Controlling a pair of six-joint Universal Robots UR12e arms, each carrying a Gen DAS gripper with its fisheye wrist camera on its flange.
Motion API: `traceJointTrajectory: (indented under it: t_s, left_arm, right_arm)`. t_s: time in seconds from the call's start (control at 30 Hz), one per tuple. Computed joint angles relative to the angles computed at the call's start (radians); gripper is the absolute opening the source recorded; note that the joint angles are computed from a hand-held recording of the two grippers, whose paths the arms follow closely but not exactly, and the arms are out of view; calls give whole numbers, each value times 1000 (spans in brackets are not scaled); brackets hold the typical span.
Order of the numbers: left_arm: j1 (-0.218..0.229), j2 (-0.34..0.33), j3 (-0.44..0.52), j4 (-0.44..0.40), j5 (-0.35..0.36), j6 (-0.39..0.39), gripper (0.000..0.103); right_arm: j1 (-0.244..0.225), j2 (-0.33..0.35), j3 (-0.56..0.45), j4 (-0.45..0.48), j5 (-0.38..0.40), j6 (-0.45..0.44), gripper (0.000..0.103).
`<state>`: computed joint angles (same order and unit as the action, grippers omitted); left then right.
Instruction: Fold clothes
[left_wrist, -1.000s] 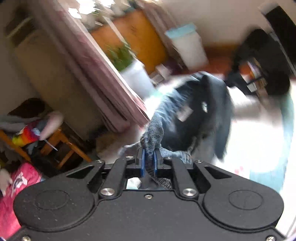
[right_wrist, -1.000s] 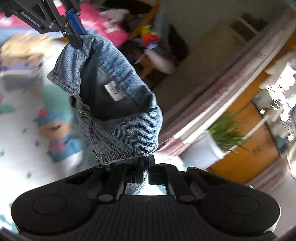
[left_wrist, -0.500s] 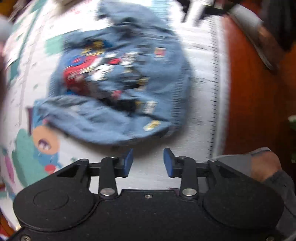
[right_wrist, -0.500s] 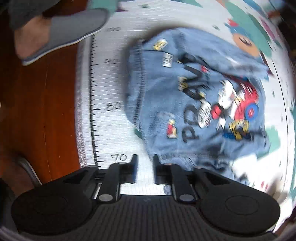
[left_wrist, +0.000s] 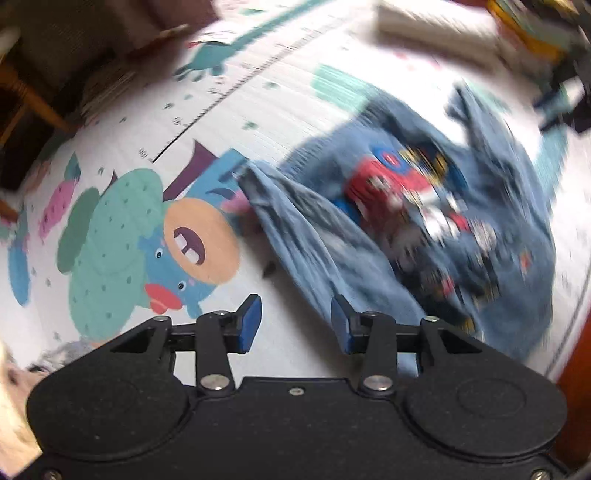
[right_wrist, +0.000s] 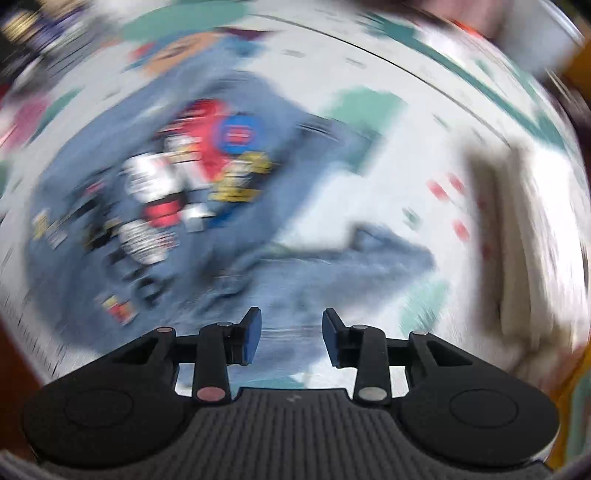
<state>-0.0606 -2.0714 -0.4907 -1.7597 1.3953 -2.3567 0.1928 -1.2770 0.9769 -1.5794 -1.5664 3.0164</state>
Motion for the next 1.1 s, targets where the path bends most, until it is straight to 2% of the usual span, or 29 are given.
traceJointTrajectory:
  t_s: [0.17,0.27,0.37,0.57,0.63,0.77,0.8,0.83,0.87,0.9,0.93,1.0,1.1]
  left_arm:
    - [21,-24,-41,40,-103,-216,40]
    - [7,-13,-114,80,-103,-235,40]
    - [-10,1,-187,141,-99,-248,42]
    - [-16,6,-257,261,-128,-312,46]
    - [-12,5,-269,290,-140,-330,48]
    - [-7,6,-297,330,-138,-381,48]
    - [-5,7,-302,335,-144,-387,44]
    - [-1,11,-312,342,-159,-391,26]
    - [4,15,-323,350,-176,-395,19]
    - [10,22,-340,363,-197,-409,9]
    - [17,33,-361,384,-214,-427,5]
    - [36,68,-421,450,-251,-473,3]
    - [82,145,-535,576,-303,-578,3]
  right_arm:
    - [-68,-57,158,-132,67,217,38]
    - [-95,-84,229,-178,93,301,38]
    - [-118,-112,303,-244,125,391,44]
    - [-148,-145,418,-453,174,525,44]
    - [-159,-142,439,-526,219,565,44]
    - [-149,-108,427,-581,249,556,43]
    - [-142,-101,422,-589,246,544,33]
    - [-135,-92,414,-591,243,535,23]
    - [-128,-84,402,-585,237,527,10]
    - [-121,-79,393,-580,221,517,9]
    - [-114,-76,386,-578,210,505,7]
    - [-112,-88,389,-586,206,484,5]
    - [-116,-133,423,-595,169,526,5]
